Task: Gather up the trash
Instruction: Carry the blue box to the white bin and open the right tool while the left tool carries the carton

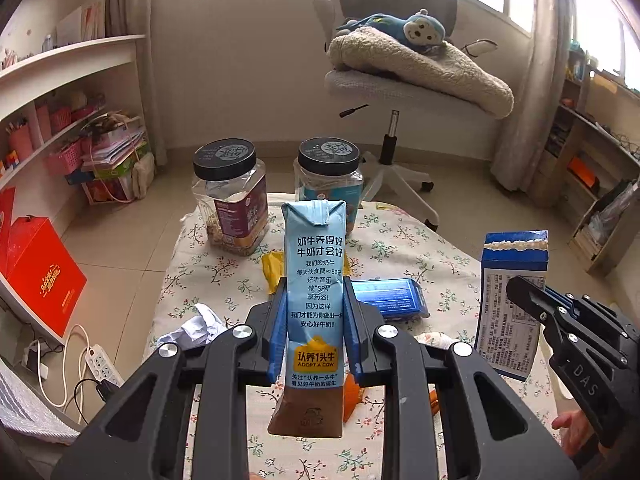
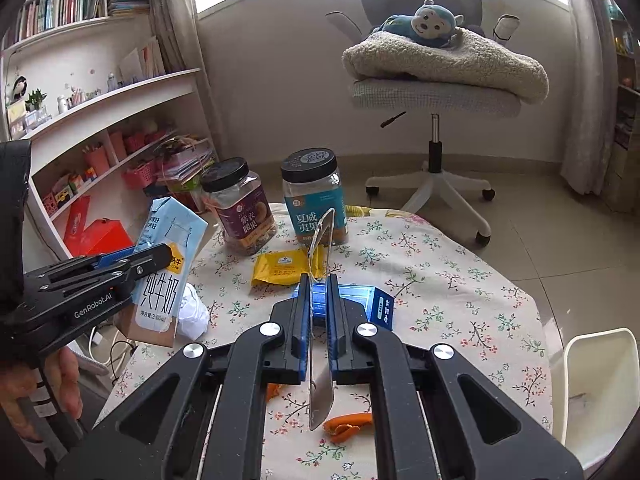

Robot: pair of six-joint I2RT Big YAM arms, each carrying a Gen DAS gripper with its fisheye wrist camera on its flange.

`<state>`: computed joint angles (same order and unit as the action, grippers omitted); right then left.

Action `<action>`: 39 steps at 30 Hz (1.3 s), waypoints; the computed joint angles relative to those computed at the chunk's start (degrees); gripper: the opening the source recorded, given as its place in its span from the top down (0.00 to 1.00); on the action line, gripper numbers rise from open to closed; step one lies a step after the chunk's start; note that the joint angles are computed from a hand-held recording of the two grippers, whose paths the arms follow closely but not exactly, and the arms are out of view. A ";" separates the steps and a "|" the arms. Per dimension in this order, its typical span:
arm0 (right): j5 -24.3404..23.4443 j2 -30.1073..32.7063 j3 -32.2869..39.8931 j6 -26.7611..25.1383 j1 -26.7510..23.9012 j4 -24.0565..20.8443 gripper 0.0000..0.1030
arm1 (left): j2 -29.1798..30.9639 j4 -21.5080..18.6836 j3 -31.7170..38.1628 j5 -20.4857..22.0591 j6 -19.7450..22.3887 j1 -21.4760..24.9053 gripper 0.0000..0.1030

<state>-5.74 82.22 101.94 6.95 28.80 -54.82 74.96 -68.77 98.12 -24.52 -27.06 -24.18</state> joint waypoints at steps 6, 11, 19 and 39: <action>0.47 -1.39 -0.88 -0.58 -1.60 0.22 0.93 | 1.96 0.32 1.98 -0.74 -0.31 -2.41 0.76; 0.99 -2.53 -1.41 -0.81 -3.45 0.33 0.93 | 3.82 0.67 3.70 -0.76 -0.32 -4.25 0.76; 2.63 -4.53 -2.75 0.00 -7.81 -0.15 0.93 | 7.15 1.24 7.11 -0.45 -0.47 -7.33 0.76; 3.48 -7.87 -5.46 4.27 -25.91 -2.98 0.87 | 19.91 -0.42 21.69 0.70 1.35 -15.84 0.76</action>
